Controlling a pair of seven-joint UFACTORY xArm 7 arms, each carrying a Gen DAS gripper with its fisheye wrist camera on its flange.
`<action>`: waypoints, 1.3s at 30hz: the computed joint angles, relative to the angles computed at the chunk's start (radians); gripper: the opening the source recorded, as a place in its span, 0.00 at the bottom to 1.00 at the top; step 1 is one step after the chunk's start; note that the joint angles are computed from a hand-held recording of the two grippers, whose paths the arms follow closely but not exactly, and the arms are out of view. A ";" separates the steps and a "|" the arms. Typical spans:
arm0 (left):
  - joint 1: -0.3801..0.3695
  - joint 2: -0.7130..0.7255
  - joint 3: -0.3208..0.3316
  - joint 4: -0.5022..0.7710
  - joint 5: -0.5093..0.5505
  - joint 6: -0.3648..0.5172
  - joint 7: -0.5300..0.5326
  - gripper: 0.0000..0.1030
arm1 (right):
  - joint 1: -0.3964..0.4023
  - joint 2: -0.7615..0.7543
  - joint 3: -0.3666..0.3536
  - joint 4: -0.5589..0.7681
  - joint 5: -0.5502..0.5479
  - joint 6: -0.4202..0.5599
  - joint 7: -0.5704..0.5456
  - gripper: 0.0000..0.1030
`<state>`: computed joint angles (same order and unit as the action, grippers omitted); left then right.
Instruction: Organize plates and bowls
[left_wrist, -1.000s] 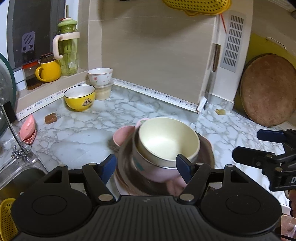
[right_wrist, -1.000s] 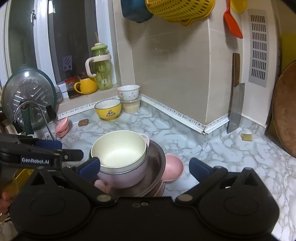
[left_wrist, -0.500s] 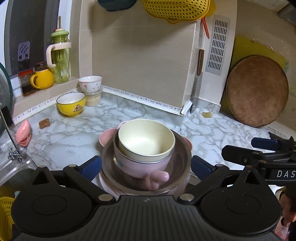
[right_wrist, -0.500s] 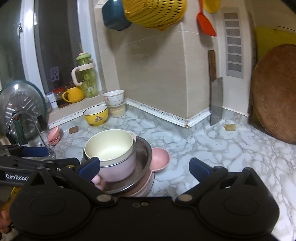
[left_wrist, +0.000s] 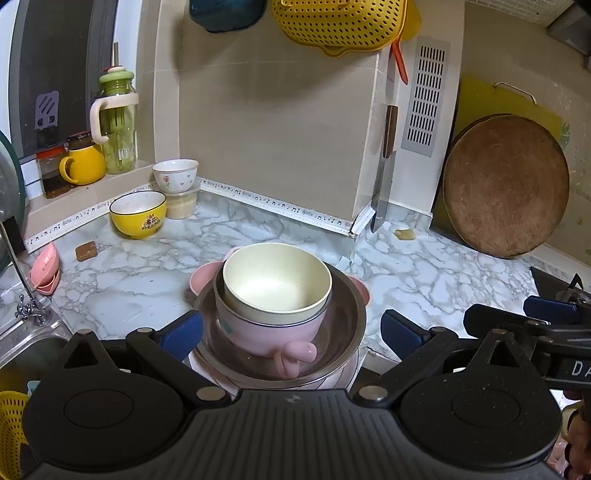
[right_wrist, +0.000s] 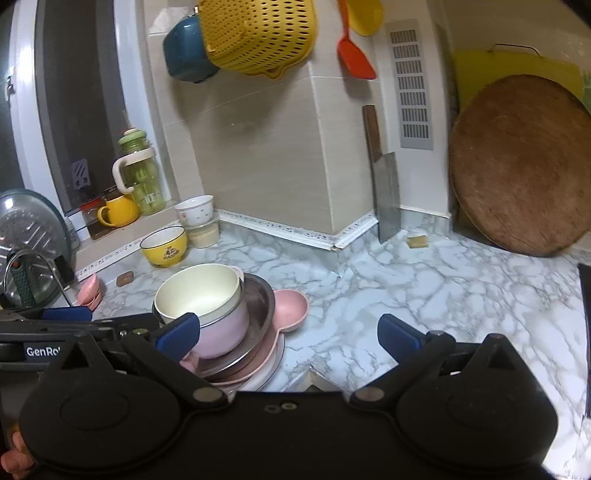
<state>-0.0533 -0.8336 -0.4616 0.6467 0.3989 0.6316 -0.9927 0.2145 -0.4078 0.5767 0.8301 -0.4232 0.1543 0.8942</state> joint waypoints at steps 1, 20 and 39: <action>0.000 0.000 -0.001 0.001 0.000 0.001 -0.002 1.00 | -0.004 -0.009 0.004 -0.006 -0.003 -0.001 0.006 1.00; 0.010 -0.016 -0.023 0.009 0.022 -0.001 -0.014 1.00 | -0.047 -0.056 0.037 -0.028 0.009 0.000 0.055 1.00; 0.008 -0.028 -0.015 -0.003 0.009 -0.022 -0.011 1.00 | -0.102 -0.088 0.079 -0.034 0.006 -0.002 0.085 1.00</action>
